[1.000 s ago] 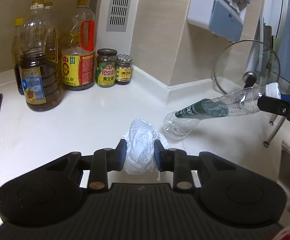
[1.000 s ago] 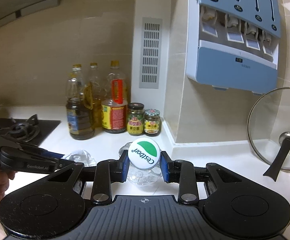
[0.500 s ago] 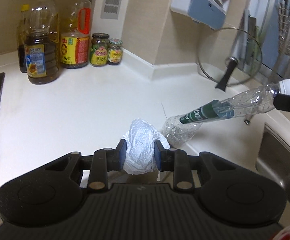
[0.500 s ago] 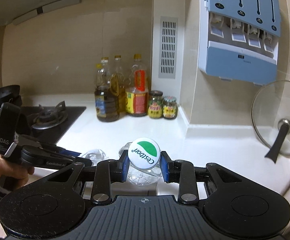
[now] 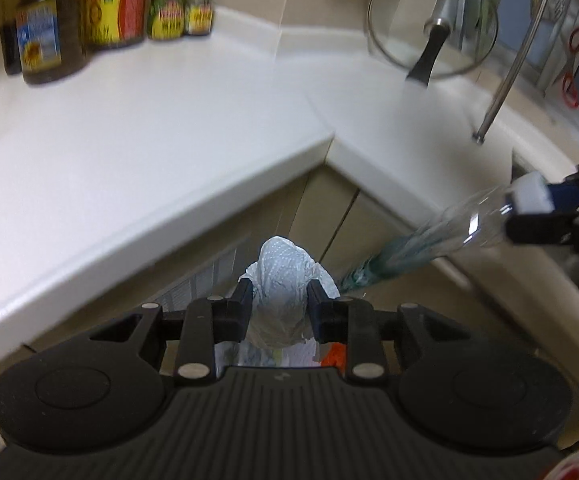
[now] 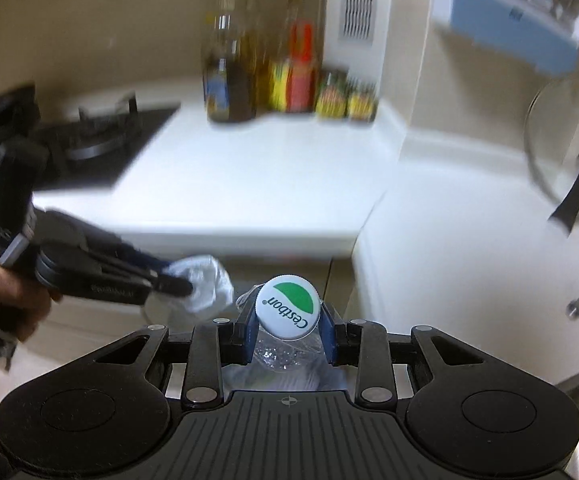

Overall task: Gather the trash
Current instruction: 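Carry the water bottle and tissue down over the wastebasket with both grippers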

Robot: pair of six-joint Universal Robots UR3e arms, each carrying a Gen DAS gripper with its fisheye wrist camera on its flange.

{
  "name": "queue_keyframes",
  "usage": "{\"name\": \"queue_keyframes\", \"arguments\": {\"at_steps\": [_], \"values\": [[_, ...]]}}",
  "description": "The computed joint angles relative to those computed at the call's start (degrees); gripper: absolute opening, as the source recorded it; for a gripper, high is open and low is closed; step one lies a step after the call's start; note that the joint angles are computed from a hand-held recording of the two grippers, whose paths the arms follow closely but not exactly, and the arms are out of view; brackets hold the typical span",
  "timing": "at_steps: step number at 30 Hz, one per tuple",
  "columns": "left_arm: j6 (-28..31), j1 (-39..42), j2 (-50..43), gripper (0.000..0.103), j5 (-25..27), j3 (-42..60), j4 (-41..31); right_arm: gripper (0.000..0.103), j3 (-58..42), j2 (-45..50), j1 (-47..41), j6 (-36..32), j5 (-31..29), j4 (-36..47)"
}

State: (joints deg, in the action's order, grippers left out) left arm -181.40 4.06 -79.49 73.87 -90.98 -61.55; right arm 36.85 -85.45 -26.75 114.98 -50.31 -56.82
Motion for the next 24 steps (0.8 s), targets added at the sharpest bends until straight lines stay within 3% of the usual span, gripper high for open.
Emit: {"name": "queue_keyframes", "arguments": {"at_steps": [4, 9, 24], "values": [[-0.4, -1.3, -1.3, 0.026, 1.7, -3.2, 2.0, 0.032, 11.2, 0.8, 7.3, 5.6, -8.6, -12.2], [-1.2, -2.3, -3.8, 0.026, 2.3, -4.1, 3.1, 0.032, 13.9, 4.6, 12.1, 7.2, -14.1, -16.9], [-4.4, -5.0, -9.5, 0.026, 4.3, -2.7, 3.8, 0.032, 8.7, 11.1, 15.0, 8.0, -17.5, -15.8]]}}
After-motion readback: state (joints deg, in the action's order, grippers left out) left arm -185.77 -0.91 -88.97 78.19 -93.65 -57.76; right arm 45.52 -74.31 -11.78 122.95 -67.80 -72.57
